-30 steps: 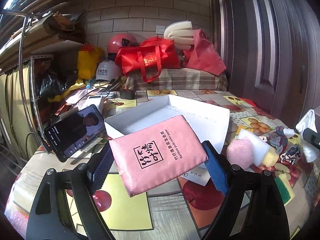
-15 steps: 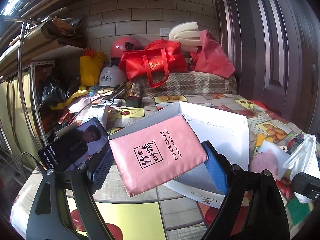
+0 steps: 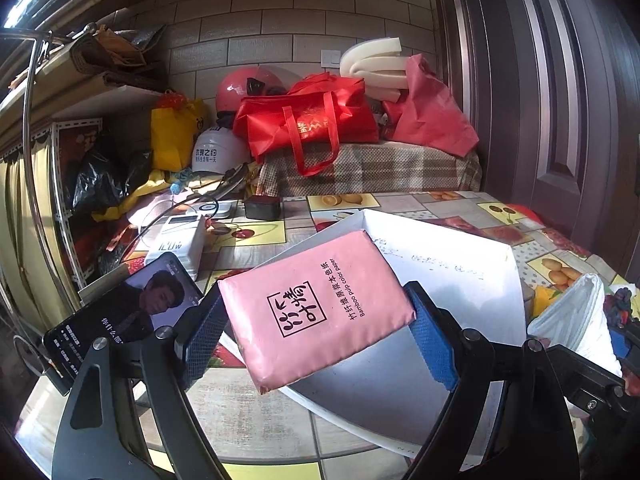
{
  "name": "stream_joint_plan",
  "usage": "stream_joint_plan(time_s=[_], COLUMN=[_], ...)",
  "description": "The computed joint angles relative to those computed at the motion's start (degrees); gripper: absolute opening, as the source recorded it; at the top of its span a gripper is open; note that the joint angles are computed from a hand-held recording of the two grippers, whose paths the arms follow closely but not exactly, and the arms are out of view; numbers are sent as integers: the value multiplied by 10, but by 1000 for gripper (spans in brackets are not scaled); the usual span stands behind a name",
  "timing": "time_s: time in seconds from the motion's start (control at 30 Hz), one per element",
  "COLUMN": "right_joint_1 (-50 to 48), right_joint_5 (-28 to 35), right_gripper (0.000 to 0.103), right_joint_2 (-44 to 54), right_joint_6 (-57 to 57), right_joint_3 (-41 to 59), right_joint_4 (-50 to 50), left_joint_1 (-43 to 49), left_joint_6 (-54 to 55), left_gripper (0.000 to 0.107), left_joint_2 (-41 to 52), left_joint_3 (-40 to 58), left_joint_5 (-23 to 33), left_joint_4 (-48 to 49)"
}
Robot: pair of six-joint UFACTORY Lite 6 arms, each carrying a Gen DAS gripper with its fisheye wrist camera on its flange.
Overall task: Organize soft objects
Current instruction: 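Carry the packet and sock into the white tray and open both grippers, then withdraw both grippers from the tray back toward the pile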
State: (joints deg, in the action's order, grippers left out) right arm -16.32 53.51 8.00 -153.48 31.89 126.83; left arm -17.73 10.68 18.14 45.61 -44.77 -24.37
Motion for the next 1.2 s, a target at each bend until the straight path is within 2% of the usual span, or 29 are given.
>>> stream_joint_plan(time_s=[0.1,0.3,0.47,0.6,0.67,0.7,0.73,0.8,0.87,1.03,1.2], right_joint_1=[28,58,82,97,96,93,91,82,83,78,81], right_joint_5=[-21,-70,-99,-153,-174,-176,-176,-169,-176,-175,-162], right_gripper=[47,47,48,50,55,65,80,92,103,103,103], right_joint_2=[22,71,99,131,144,148,148,150,149,152,139], right_joint_6=[-17,-3,-26,-10,21,32,35,50,47,72,39], right_joint_3=[31,101,143,195,217,222,222,222,222,231,214], right_joint_4=[50,89,136,143,117,110,110,99,116,94,120], left_joint_1=[7,16,-1,15,18,17,17,17,18,13,14], left_joint_6=[-8,6,72,64,68,80,94,108,107,120,107], left_gripper=[87,86,87,87,87,88,90,98,99,99,99], left_joint_2=[13,57,88,107,109,112,114,120,121,120,116], left_joint_3=[20,92,138,175,179,184,188,195,195,191,183], left_joint_5=[11,72,81,128,132,133,133,136,135,125,116], left_joint_4=[10,18,-30,-29,-43,-62,-85,-109,-114,-128,-117])
